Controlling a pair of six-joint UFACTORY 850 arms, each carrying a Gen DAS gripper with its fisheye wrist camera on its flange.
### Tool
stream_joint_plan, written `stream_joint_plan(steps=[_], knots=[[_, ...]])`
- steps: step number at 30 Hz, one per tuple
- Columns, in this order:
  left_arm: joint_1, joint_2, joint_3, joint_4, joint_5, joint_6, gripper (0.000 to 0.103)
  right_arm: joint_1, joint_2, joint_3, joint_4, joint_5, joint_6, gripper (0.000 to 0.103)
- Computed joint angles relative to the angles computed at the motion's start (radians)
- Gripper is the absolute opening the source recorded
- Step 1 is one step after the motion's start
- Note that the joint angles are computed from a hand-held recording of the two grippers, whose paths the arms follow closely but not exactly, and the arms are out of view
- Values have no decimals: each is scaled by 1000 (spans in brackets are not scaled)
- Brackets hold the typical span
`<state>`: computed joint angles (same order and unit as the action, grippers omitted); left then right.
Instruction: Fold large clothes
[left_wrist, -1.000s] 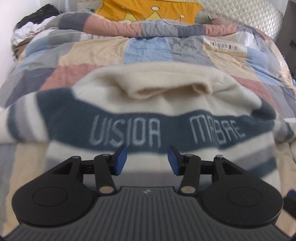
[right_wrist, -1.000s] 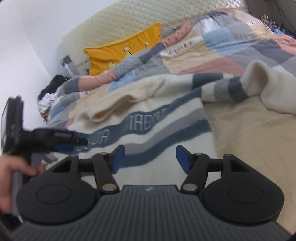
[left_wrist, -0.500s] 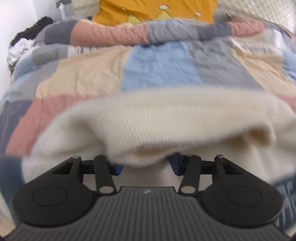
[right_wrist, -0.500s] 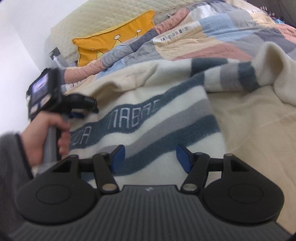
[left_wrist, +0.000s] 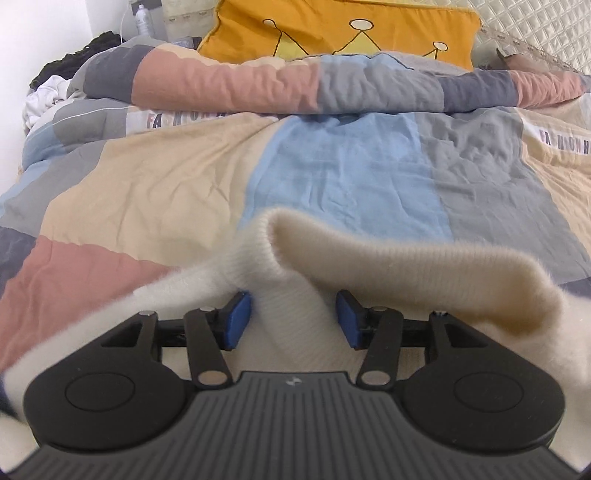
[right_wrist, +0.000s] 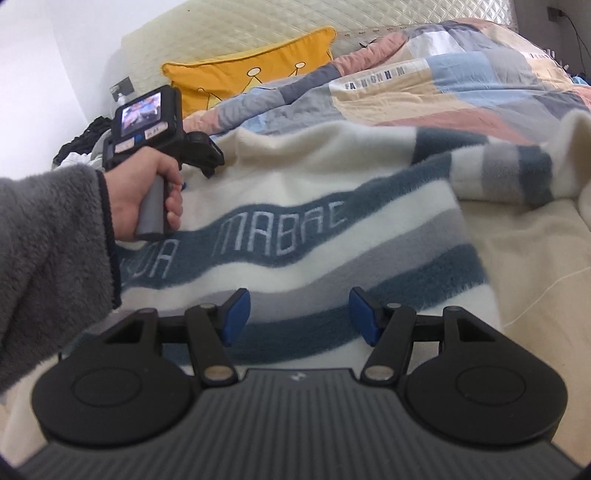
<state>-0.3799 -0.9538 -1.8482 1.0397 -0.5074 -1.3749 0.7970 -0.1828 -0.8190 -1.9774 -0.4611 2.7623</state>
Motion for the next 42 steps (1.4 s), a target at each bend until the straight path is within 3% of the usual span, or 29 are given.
stream_joint_plan(steps=[6, 11, 14, 16, 18, 20, 24, 28, 31, 39, 42], knots=[[-1, 62, 63, -26, 34, 19, 58, 15, 6, 6, 19, -29, -12, 62], [-31, 211, 258, 131, 174, -171, 59, 10, 29, 22, 28, -18, 7, 62], [-52, 267, 333, 56, 285, -103, 59, 10, 55, 40, 14, -22, 47, 62], [-73, 268, 336, 44, 304, -52, 59, 13, 67, 47, 40, -27, 36, 62], [-92, 254, 326, 175, 317, -151, 59, 14, 78, 56, 45, -33, 44, 62], [-103, 225, 294, 224, 315, -200, 59, 20, 81, 58, 66, -51, 22, 62], [-110, 123, 163, 186, 257, -162, 59, 18, 75, 56, 92, -59, -4, 62], [-97, 6, 10, -1, 199, 18, 62, 10, 56, 46, 109, -56, -35, 62], [-99, -20, -11, 120, 191, -63, 67, 8, 33, 35, 104, -74, -47, 63], [-95, 61, 87, 165, 212, -145, 67, 5, -6, 16, 116, -104, -78, 63], [-102, 149, 196, 285, 230, -266, 67, 8, -2, 22, 105, -115, -67, 62]])
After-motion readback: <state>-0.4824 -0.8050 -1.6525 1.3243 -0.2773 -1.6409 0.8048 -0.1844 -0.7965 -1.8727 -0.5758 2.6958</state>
